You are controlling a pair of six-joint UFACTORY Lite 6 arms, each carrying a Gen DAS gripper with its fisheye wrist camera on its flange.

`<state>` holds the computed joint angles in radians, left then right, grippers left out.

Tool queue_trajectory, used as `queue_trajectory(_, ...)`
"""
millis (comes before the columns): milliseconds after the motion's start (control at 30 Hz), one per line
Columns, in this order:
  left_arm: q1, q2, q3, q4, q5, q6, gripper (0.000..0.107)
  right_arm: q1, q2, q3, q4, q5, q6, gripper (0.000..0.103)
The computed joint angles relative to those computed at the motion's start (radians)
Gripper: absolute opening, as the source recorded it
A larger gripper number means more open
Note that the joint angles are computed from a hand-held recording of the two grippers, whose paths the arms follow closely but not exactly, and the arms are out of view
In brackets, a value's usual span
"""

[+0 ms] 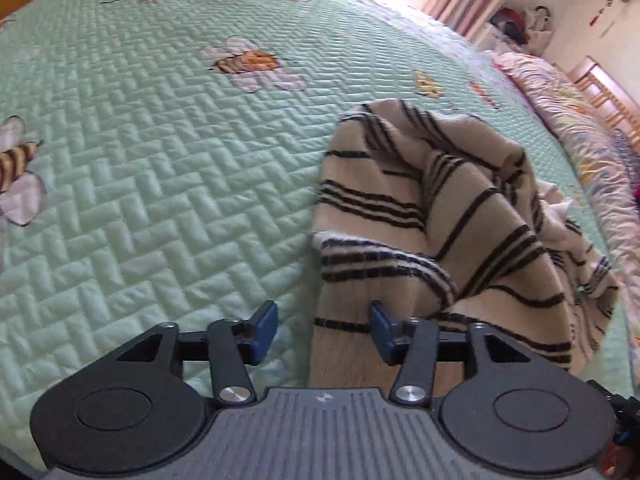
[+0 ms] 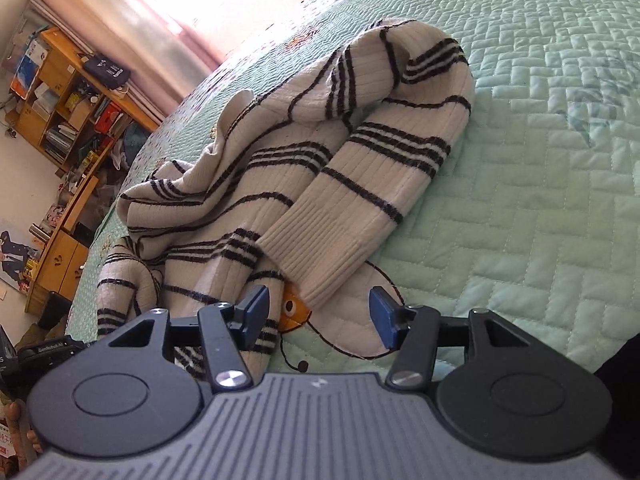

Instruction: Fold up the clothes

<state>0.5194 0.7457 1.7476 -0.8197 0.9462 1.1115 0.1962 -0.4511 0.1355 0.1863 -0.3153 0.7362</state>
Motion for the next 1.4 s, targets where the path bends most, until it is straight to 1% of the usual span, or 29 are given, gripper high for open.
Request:
queue_trajectory(33, -0.008, -0.002, -0.007, -0.021, 0.0, 0.019, 0.069, -0.006, 0.007, 0.0, -0.027, -0.003, 0.025, 0.057)
queue_trajectory(100, -0.002, 0.029, 0.031, -0.059, 0.06, 0.032, 0.071, 0.002, 0.025, 0.007, -0.02, -0.01, 0.023, 0.057)
queue_trajectory(200, 0.014, 0.137, 0.168, -0.103, 0.182, -0.043, 0.078, 0.016, 0.025, 0.014, -0.003, -0.002, 0.0, 0.058)
queue_trajectory(233, 0.018, 0.168, 0.206, -0.112, 0.208, -0.075, 0.084, 0.019, 0.021, 0.014, 0.007, 0.001, -0.009, 0.058)
queue_trajectory(267, 0.015, 0.184, 0.226, -0.107, 0.206, -0.105, 0.086, 0.018, 0.021, 0.013, 0.004, 0.002, -0.008, 0.058)
queue_trajectory(300, 0.003, 0.195, 0.241, -0.092, 0.195, -0.124, 0.086, 0.015, 0.02, 0.013, -0.003, 0.003, -0.004, 0.058)
queue_trajectory(333, -0.01, 0.206, 0.256, -0.076, 0.184, -0.14, 0.083, 0.013, 0.027, 0.014, -0.012, 0.0, 0.006, 0.058)
queue_trajectory(367, -0.029, 0.205, 0.254, -0.055, 0.156, -0.151, 0.072, 0.013, 0.032, 0.014, -0.012, -0.002, 0.009, 0.058)
queue_trajectory(400, -0.054, 0.203, 0.25, -0.023, 0.123, -0.17, 0.061, 0.02, 0.035, 0.016, 0.007, -0.003, -0.008, 0.058)
queue_trajectory(433, -0.076, 0.201, 0.245, 0.011, 0.095, -0.189, 0.027, 0.027, 0.038, 0.018, 0.028, -0.004, -0.027, 0.058)
queue_trajectory(467, -0.098, 0.168, 0.199, 0.035, 0.045, -0.187, 0.011, 0.034, 0.04, 0.019, 0.049, -0.005, -0.046, 0.058)
queue_trajectory(500, -0.121, 0.127, 0.14, 0.057, -0.017, -0.182, 0.01, 0.038, 0.035, 0.018, 0.06, -0.002, -0.058, 0.058)
queue_trajectory(600, -0.179, -0.113, -0.159, 0.039, -0.296, -0.056, 0.009, 0.057, 0.02, 0.017, 0.143, 0.011, -0.139, 0.058)
queue_trajectory(667, -0.183, -0.255, -0.295, -0.04, -0.474, 0.024, 0.008, 0.068, 0.012, 0.016, 0.215, 0.017, -0.21, 0.058)
queue_trajectory(700, -0.172, -0.314, -0.326, -0.079, -0.556, 0.039, 0.008, 0.075, 0.013, 0.017, 0.241, 0.015, -0.234, 0.058)
queue_trajectory(733, -0.145, -0.343, -0.316, -0.082, -0.602, 0.012, 0.008, 0.081, 0.014, 0.018, 0.266, 0.013, -0.257, 0.058)
queue_trajectory(800, -0.089, -0.365, -0.245, 0.0, -0.67, -0.134, 0.008, 0.096, 0.014, 0.019, 0.317, 0.007, -0.305, 0.058)
queue_trajectory(900, 0.002, -0.3, -0.066, 0.25, -0.603, -0.427, 0.01, 0.117, 0.048, 0.026, 0.32, -0.022, -0.296, 0.059)
queue_trajectory(933, 0.021, -0.27, -0.017, 0.346, -0.565, -0.511, 0.013, 0.123, 0.063, 0.03, 0.313, -0.033, -0.285, 0.06)
queue_trajectory(1000, 0.053, -0.17, 0.102, 0.438, -0.434, -0.571, 0.019, 0.12, 0.084, 0.038, 0.28, -0.041, -0.259, 0.062)
queue_trajectory(1067, 0.068, -0.023, 0.264, 0.598, -0.283, -0.697, 0.024, 0.117, 0.072, 0.039, 0.267, -0.03, -0.256, 0.063)
queue_trajectory(1100, 0.074, 0.044, 0.336, 0.661, -0.218, -0.753, 0.025, 0.116, 0.066, 0.04, 0.26, -0.024, -0.255, 0.063)
queue_trajectory(1133, 0.093, 0.112, 0.412, 0.683, -0.15, -0.774, 0.025, 0.115, 0.061, 0.04, 0.254, -0.019, -0.253, 0.063)
queue_trajectory(1167, 0.117, 0.151, 0.454, 0.662, -0.107, -0.769, 0.025, 0.114, 0.055, 0.041, 0.247, -0.013, -0.251, 0.063)
queue_trajectory(1200, 0.142, 0.152, 0.454, 0.625, -0.094, -0.75, 0.025, 0.11, 0.038, 0.035, 0.249, -0.008, -0.256, 0.063)
queue_trajectory(1233, 0.167, 0.138, 0.433, 0.588, -0.096, -0.733, 0.029, 0.11, 0.023, 0.029, 0.279, -0.004, -0.284, 0.063)
queue_trajectory(1267, 0.182, 0.108, 0.399, 0.564, -0.112, -0.724, 0.034, 0.108, 0.014, 0.021, 0.292, -0.007, -0.291, 0.064)
queue_trajectory(1333, 0.203, 0.028, 0.32, 0.51, -0.16, -0.685, 0.035, 0.082, 0.008, 0.011, 0.228, -0.006, -0.223, 0.064)
queue_trajectory(1400, 0.202, -0.107, 0.171, 0.369, -0.209, -0.512, 0.038, 0.086, 0.023, 0.008, 0.198, -0.024, -0.183, 0.064)
